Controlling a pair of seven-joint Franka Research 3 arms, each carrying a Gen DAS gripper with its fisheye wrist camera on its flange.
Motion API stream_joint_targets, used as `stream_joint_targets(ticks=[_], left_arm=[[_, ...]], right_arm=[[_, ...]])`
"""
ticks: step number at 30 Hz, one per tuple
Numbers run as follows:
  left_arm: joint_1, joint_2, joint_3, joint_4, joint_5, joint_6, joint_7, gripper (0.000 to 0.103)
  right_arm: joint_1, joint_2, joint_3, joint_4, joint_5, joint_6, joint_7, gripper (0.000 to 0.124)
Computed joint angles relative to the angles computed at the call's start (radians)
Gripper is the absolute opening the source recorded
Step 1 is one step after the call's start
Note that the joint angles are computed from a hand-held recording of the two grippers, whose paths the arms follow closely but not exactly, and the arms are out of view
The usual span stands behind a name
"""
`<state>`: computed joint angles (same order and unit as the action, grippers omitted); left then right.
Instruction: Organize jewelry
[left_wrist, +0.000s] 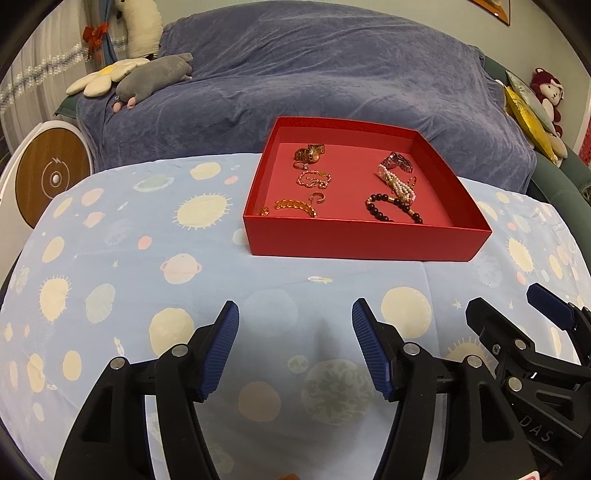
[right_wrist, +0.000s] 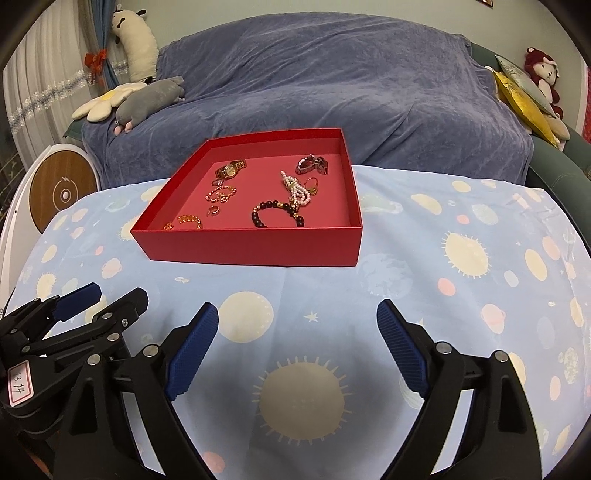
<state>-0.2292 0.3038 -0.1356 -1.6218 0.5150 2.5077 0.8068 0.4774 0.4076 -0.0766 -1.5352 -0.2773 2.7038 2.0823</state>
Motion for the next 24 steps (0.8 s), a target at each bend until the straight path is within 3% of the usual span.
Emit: stream_joint_targets(ticks=[24], left_arm=[[-0.005, 0.0, 0.005, 0.01, 0.024, -0.002, -0.01, 0.062]], right_arm=[[0.01, -0.004, -0.01, -0.007, -0.035, 0.019, 0.019, 0.086]])
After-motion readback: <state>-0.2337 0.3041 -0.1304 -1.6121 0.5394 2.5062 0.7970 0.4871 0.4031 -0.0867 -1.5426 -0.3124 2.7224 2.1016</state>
